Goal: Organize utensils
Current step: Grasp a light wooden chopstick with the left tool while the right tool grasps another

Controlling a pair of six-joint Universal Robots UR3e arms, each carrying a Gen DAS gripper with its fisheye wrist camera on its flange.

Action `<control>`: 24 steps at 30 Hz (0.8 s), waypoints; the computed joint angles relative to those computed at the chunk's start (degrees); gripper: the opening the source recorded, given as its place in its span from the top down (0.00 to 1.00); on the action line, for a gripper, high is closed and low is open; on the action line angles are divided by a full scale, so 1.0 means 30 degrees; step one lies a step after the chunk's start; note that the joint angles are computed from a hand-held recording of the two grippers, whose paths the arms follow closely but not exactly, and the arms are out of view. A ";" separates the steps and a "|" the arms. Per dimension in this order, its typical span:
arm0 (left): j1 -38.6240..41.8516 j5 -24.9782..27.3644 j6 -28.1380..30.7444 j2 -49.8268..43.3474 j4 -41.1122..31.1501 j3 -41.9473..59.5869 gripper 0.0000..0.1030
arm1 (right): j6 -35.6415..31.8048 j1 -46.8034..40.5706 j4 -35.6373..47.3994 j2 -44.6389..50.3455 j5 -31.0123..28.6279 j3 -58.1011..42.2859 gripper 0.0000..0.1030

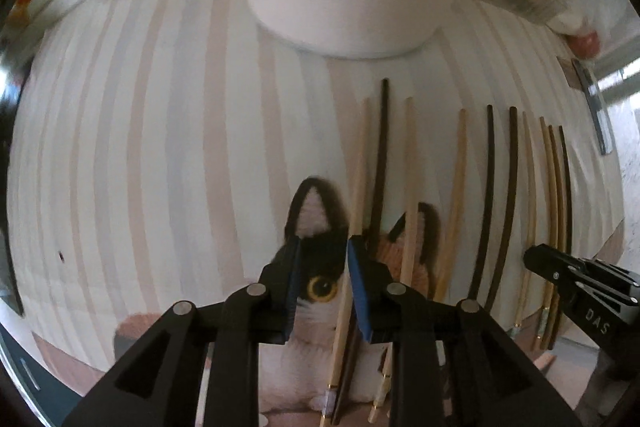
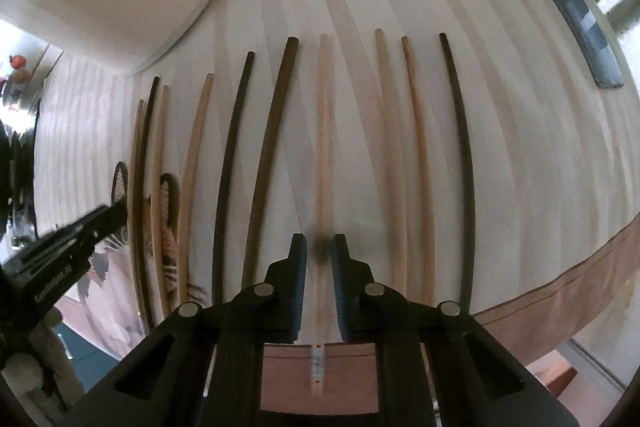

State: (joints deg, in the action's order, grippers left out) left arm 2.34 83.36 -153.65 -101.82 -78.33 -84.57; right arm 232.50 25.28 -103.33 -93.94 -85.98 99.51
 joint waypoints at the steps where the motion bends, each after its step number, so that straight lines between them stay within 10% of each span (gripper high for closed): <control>1: -0.0305 0.0157 -0.0165 -0.0265 0.0118 0.0308 0.79 | 0.0116 0.0086 -0.0088 -0.0009 0.0018 0.0035 0.90; 18: -0.1290 0.3085 -0.1250 -0.3153 0.0545 0.4165 0.76 | -0.0980 -0.1367 -0.0192 -0.1175 0.1052 0.1308 0.93; 24: -0.0108 0.0411 -0.0852 -0.3611 -0.3299 0.6803 0.76 | -0.1292 -0.3674 0.0011 -0.4055 0.2262 0.3494 0.93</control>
State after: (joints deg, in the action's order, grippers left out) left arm 2.01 84.59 -156.20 -112.65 -88.23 -64.16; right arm 228.62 14.26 -103.30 -106.11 -79.19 109.99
